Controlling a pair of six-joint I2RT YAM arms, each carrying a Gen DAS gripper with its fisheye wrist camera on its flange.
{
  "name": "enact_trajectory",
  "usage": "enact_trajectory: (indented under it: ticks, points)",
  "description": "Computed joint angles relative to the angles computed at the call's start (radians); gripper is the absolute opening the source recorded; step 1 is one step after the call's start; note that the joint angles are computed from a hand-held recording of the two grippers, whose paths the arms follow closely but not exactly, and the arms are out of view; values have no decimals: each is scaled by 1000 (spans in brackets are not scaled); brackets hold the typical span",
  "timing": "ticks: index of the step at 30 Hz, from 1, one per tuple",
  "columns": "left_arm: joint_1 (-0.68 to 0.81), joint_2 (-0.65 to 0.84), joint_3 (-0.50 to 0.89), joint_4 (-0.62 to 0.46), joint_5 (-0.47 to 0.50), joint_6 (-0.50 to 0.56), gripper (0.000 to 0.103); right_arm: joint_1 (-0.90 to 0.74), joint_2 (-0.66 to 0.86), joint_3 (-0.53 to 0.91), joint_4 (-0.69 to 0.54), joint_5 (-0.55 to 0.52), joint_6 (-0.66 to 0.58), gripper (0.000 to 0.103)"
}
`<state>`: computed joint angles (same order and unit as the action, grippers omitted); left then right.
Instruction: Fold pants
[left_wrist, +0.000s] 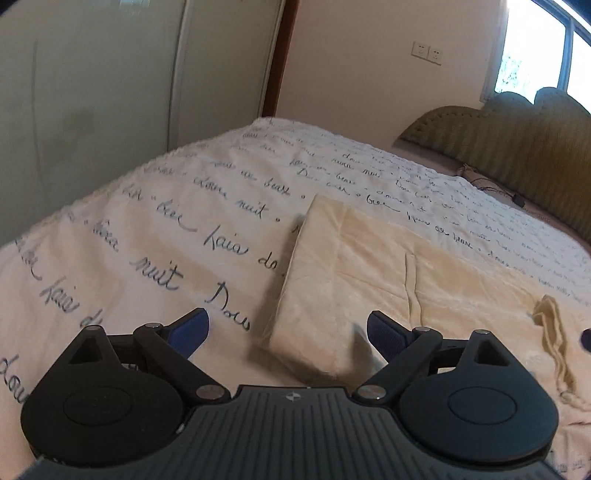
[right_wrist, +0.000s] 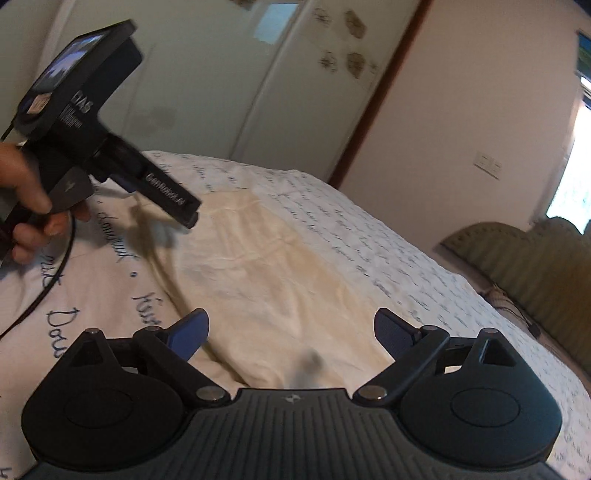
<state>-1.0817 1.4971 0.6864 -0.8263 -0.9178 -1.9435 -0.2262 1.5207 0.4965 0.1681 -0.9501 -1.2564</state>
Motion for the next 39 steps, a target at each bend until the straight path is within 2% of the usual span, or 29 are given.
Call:
enact_trajectory:
  ticks: [3,7,8,11,12,15,17,19,21,22,23,28,31,32,33,34,36,37,38,39]
  points:
    - [-6,-172,-133,154,23,41,94,101,-26,-106,170,65,-22,97]
    - [9,-289,-225,289,34,118,94,236,11,-215,427,199,-35,97]
    - [22,-323,-259,350,40,146,94,263,32,-231,494,224,-23,97]
    - [70,-420,-364,580,75,262,94,340,109,-275,730,305,60,98]
    - [89,-425,-387,673,94,301,94,366,157,-286,847,342,107,99]
    - [120,-470,-484,889,118,357,94,407,275,-300,1120,423,247,103]
    - [132,-490,-549,1024,120,374,94,396,275,-294,1153,417,334,103]
    - [151,-462,-575,1115,126,384,94,373,226,-266,1057,391,396,103]
    - [183,-431,-559,1106,154,383,94,358,143,-222,829,352,341,103]
    - [198,-415,-553,1114,165,393,94,362,129,-206,750,346,287,103]
    - [208,-403,-550,1124,173,401,94,366,132,-208,733,345,245,103]
    - [314,-395,-542,1149,274,469,93,430,204,-284,916,387,150,103]
    - [360,-394,-520,1112,306,486,83,457,197,-258,874,394,125,100]
    - [362,-395,-509,1080,301,483,76,459,193,-246,849,390,117,94]
    - [362,-393,-493,1039,298,478,66,459,190,-237,827,385,119,74]
    - [359,-383,-468,987,292,475,60,461,189,-231,810,393,121,47]
    - [337,-354,-414,876,262,470,39,458,180,-218,739,383,98,29]
    - [324,-342,-395,838,246,467,36,460,181,-221,721,387,76,23]
    - [310,-333,-383,816,229,467,36,459,200,-236,763,387,58,22]
    - [297,-326,-370,791,212,465,30,457,225,-255,824,384,45,19]
